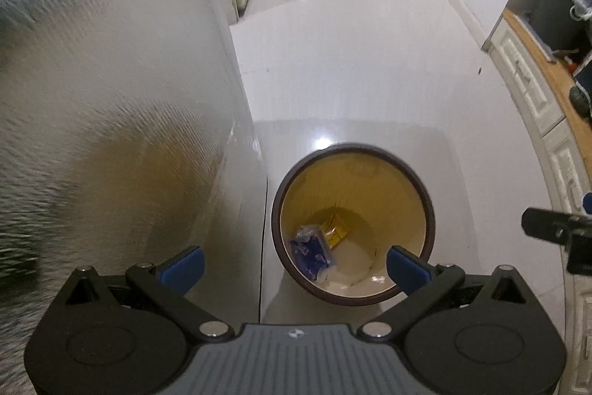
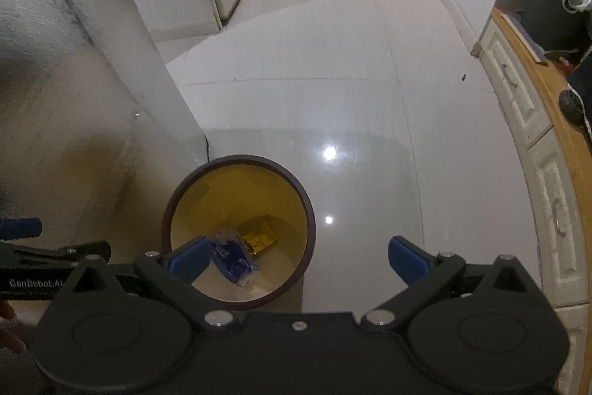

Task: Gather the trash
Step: 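Move both open tools back from the bin toward the table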

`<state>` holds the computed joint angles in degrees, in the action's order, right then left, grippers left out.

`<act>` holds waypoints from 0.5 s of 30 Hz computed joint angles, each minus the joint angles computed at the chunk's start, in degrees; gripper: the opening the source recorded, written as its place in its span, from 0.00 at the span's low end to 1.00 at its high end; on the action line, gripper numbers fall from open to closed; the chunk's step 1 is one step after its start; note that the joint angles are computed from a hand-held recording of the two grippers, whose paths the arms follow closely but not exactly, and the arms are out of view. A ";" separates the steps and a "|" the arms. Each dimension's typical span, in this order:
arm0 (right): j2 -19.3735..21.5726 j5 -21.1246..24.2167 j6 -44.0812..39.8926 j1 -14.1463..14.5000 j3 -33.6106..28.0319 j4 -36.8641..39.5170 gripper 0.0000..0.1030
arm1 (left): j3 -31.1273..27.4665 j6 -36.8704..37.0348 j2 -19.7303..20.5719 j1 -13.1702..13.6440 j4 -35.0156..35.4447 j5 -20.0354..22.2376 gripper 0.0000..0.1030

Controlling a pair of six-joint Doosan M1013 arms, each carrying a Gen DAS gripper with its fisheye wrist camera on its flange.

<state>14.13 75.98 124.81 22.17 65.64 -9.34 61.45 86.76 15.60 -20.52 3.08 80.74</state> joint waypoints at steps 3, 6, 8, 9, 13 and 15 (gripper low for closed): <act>-0.87 -0.19 -0.05 0.62 -0.19 -1.05 1.00 | -0.02 0.07 -1.26 -0.29 0.60 -1.52 1.00; -1.85 -0.17 0.57 1.38 -0.17 -2.80 1.00 | -0.05 -0.20 -2.37 -0.66 1.43 -3.22 1.00; -2.55 -0.22 1.43 1.62 -0.14 -3.89 1.00 | -0.23 -0.11 -3.06 -0.80 1.29 -3.94 1.00; -2.95 -0.32 2.21 1.74 -0.03 -4.45 1.00 | -0.22 -0.03 -3.48 -0.87 1.17 -4.40 1.00; -4.32 -0.79 4.60 2.40 0.40 -6.84 1.00 | -0.13 0.02 -4.85 -1.20 1.03 -6.21 1.00; -5.06 -1.20 5.21 2.80 0.57 -8.17 1.00 | -0.08 0.04 -5.66 -1.44 1.03 -7.18 1.00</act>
